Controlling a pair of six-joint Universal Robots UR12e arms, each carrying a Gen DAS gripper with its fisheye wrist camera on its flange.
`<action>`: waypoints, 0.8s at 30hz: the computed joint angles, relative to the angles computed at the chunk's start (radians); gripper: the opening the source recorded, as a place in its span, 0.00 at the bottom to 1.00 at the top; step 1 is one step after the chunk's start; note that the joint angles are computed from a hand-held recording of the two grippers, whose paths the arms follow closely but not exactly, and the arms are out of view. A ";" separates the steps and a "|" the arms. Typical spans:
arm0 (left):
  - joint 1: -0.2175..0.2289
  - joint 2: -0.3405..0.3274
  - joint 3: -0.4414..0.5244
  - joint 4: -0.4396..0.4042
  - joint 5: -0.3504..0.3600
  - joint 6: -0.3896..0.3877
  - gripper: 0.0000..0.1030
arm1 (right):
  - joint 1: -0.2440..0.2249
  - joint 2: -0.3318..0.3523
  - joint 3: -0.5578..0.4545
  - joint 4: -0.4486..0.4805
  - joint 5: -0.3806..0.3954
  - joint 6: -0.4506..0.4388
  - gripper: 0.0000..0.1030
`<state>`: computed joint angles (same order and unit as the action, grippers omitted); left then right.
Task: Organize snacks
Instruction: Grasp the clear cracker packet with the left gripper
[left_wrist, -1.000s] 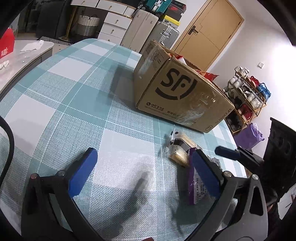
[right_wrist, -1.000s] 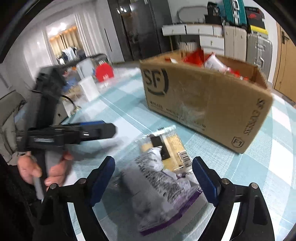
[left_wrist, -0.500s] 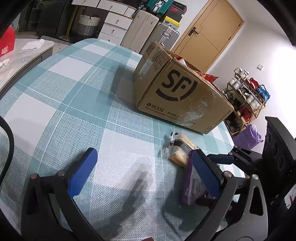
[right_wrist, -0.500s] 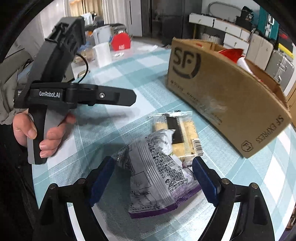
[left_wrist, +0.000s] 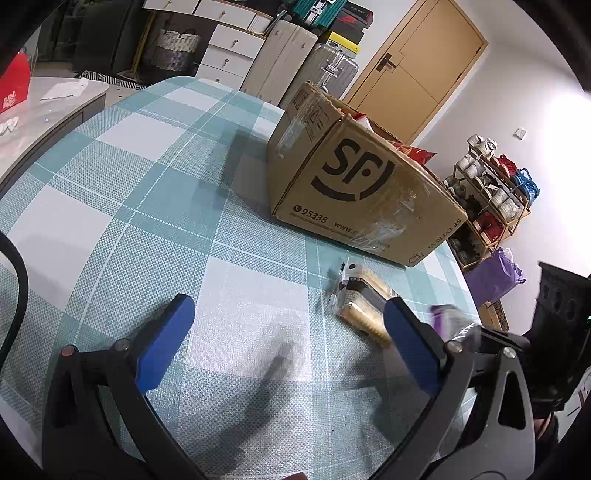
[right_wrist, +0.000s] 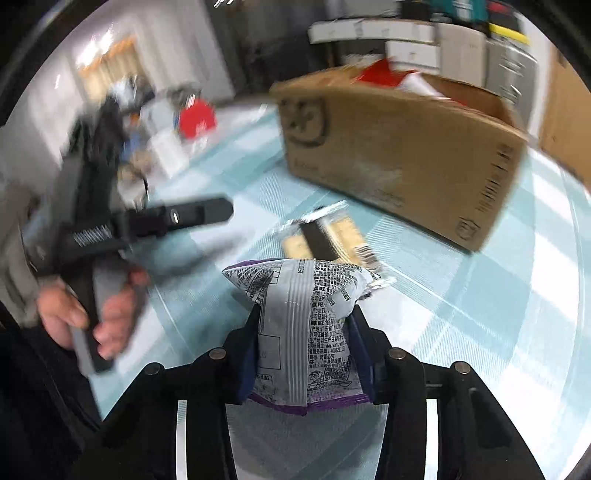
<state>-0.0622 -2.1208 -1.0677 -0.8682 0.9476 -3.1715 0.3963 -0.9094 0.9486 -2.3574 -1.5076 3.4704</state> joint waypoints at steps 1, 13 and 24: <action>0.000 0.000 0.000 0.000 0.000 0.000 0.99 | -0.002 -0.017 0.034 -0.045 -0.001 0.035 0.43; -0.019 0.005 0.006 -0.016 0.072 0.048 0.99 | 0.010 -0.095 0.232 -0.309 -0.109 0.310 0.43; -0.075 0.016 0.013 0.008 0.163 0.244 0.99 | 0.005 -0.111 0.294 -0.438 -0.158 0.392 0.43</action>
<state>-0.1375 -2.1047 -1.0547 -0.8597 1.1106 -2.9271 0.4018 -1.0204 1.2428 -2.7957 -1.6651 3.8623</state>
